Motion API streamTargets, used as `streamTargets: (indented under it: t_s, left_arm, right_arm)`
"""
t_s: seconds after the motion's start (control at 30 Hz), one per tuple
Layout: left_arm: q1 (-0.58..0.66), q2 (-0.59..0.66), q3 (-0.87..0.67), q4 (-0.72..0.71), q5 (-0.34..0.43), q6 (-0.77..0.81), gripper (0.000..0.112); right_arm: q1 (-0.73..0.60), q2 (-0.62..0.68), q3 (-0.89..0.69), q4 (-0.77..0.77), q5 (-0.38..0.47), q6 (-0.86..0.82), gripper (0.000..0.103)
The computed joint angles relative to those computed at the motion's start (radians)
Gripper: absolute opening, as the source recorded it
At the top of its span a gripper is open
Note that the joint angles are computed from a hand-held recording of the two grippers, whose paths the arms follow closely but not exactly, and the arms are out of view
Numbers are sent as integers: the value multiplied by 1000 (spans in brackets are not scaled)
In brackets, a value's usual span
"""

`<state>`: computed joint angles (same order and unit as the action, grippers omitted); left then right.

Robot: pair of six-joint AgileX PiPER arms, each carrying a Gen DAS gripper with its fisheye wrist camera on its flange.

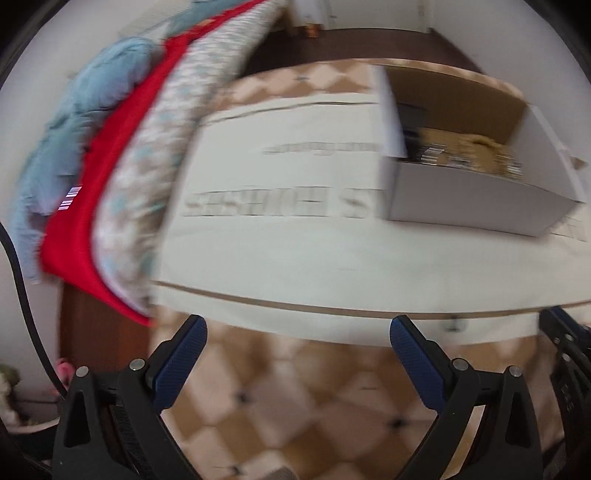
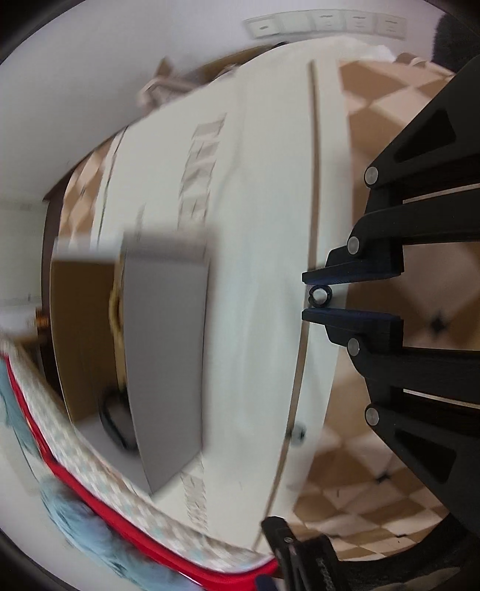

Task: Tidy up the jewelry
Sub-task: 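Grasp one small black ring with the right tool while the left grasps the other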

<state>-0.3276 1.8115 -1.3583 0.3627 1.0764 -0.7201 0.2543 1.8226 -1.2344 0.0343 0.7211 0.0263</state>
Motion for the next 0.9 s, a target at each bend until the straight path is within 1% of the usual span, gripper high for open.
streamTargets:
  t_s: [0.03,0.1,0.2,0.27,0.33,0.37,0.47,0.53,0.6,0.9]
  left_arm:
    - [-11,11,-12,-25,-9,10,101]
    - [-23,48,-49,-123,-35,80,101]
    - [-48,88,-83,-191,-57,128,100]
    - [-65,106,-99,-206,-59,136,87]
    - [-74,125,-115,-226,-53,148,62]
    - [-76,132,-120,-233,-47,152,56]
    - [-77,119,-109,-239,-64,156,44]
    - [-81,113,-113,-229,-63,154,18]
    - [-79,114,-121,-239,-57,164,10]
    - [-85,92,-99,-213,-67,148,9]
  right_arm:
    - [-21,-3,3,-4,4,1,13]
    - [-66,-7,7,-5,12,-3,13]
    - [-114,-9,2,11,30,-27,13]
    - [-124,-3,-9,12,42,-36,13]
    - [-144,-7,-12,23,49,-62,13]
    - [-155,-13,-9,30,53,-75,13]
    - [-154,-20,0,30,52,-70,13]
    - [-156,-18,-2,33,53,-72,13]
    - [-148,-7,-13,29,53,-61,13]
    - [-148,2,-25,34,57,-54,13]
